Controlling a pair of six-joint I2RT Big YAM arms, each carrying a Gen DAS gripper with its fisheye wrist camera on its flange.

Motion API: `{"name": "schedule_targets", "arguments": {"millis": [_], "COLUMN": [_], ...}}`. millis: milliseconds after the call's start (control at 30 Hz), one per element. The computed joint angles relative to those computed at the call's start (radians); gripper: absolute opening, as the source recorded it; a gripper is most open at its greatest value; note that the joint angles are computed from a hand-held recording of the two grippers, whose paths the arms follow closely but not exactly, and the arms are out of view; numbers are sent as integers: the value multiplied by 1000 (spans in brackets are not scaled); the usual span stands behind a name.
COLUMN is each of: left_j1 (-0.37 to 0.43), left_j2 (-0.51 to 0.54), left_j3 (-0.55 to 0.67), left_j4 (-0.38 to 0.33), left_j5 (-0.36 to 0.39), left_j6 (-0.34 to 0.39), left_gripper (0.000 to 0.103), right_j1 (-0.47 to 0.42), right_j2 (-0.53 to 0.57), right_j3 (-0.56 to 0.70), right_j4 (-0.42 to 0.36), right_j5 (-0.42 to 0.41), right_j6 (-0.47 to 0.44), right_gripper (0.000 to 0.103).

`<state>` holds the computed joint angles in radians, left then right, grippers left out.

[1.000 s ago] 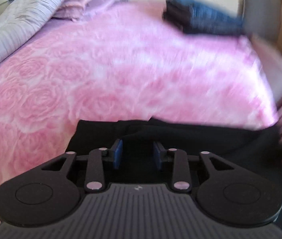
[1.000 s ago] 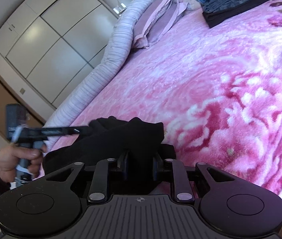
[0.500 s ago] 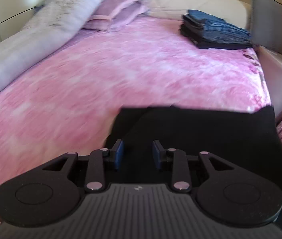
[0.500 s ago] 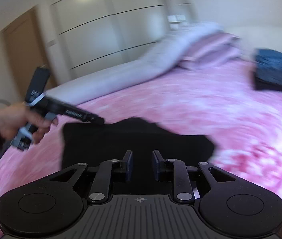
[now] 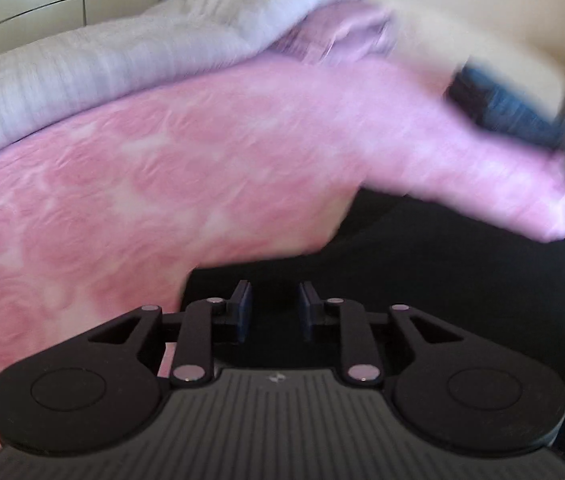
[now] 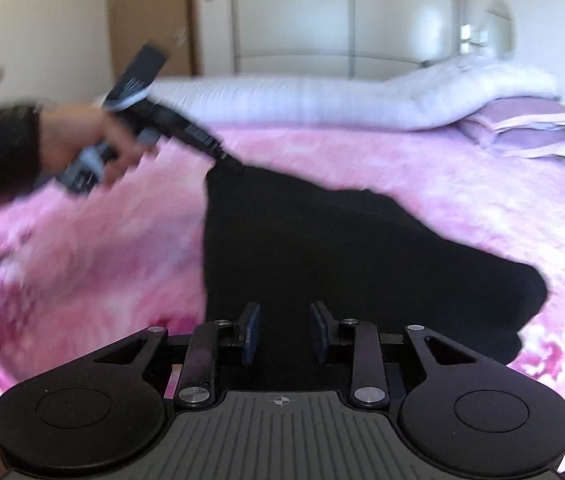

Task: Fold clothes
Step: 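Grasp the jacket corner with the right gripper while the left gripper lifts the other corner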

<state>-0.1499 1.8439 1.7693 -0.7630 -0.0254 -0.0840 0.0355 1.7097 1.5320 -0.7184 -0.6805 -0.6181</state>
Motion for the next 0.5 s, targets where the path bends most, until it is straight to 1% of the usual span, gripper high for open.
{"name": "schedule_targets", "arguments": {"millis": [33, 67, 100, 133, 200, 300, 367, 400, 500], "left_j1": [4, 7, 10, 9, 7, 3, -7, -13, -51], "left_j2": [15, 27, 30, 32, 33, 20, -12, -31, -103], "left_j3": [-1, -5, -12, -11, -8, -12, -35, -51, -128], "left_j4": [3, 10, 26, 27, 29, 10, 9, 13, 41], "left_j5": [11, 23, 34, 30, 21, 2, -35, -53, -88], "left_j6": [-2, -12, -40, -43, -45, -19, -13, -7, 55], "left_gripper": [29, 30, 33, 33, 33, 33, 33, 30, 28], "right_j1": [7, 6, 1, 0, 2, 6, 12, 10, 1], "right_j2": [6, 21, 24, 28, 39, 43, 22, 2, -47], "right_j3": [-2, -1, -5, -1, 20, 36, 23, 8, -32], "right_j4": [-18, -24, -19, -24, -52, -77, -78, -75, -68], "right_j5": [17, 9, -5, -8, 2, 17, 45, 57, 86], "right_j6": [-23, -3, 21, 30, 21, 9, 14, 13, 8], "right_gripper": [31, 31, 32, 32, 32, 32, 34, 34, 34]}}
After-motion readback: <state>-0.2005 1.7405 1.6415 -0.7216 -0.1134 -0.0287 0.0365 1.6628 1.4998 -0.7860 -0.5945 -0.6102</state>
